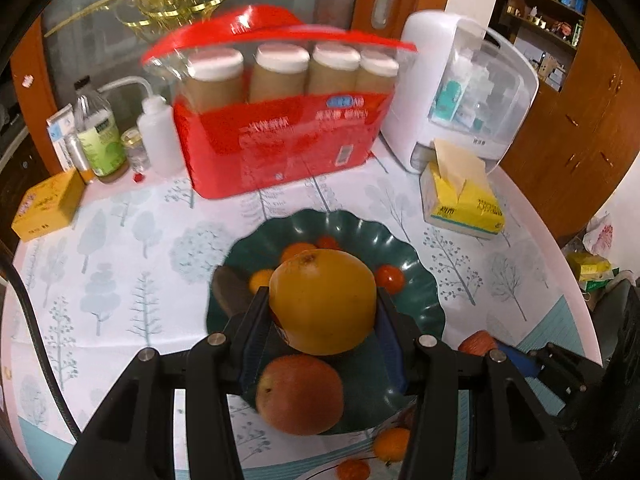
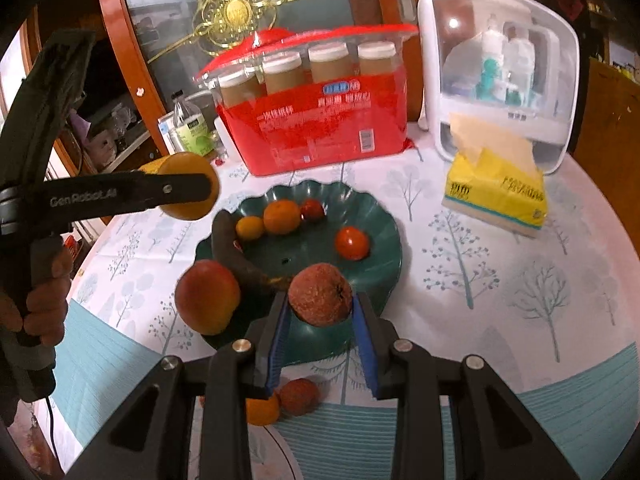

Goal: Organize fruits
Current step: 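Carry citrus and lychee onto the green plate and open both tools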

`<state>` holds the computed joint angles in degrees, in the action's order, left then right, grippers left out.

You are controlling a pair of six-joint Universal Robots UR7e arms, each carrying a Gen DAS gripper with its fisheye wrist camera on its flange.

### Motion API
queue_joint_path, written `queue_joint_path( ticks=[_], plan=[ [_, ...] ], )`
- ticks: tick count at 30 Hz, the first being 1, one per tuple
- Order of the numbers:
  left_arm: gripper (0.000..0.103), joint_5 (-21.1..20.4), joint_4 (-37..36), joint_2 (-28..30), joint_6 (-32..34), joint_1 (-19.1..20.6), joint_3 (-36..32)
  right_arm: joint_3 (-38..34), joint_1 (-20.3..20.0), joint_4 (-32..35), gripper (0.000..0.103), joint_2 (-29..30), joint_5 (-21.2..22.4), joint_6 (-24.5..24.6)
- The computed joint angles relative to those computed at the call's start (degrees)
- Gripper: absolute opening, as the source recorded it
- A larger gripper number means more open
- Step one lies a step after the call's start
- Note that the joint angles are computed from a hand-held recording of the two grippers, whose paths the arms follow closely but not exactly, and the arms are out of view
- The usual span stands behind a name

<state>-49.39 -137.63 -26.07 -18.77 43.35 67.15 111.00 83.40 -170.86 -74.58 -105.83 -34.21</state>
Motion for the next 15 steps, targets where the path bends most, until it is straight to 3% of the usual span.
queue_joint_path(
  ticks=[15],
  plan=[
    [0.049,-3.3,6.5,5.9,-1.8,2.6,-7.2,-2.9,-2.9,6.9,0.032,3.6,2.4,2.0]
  ],
)
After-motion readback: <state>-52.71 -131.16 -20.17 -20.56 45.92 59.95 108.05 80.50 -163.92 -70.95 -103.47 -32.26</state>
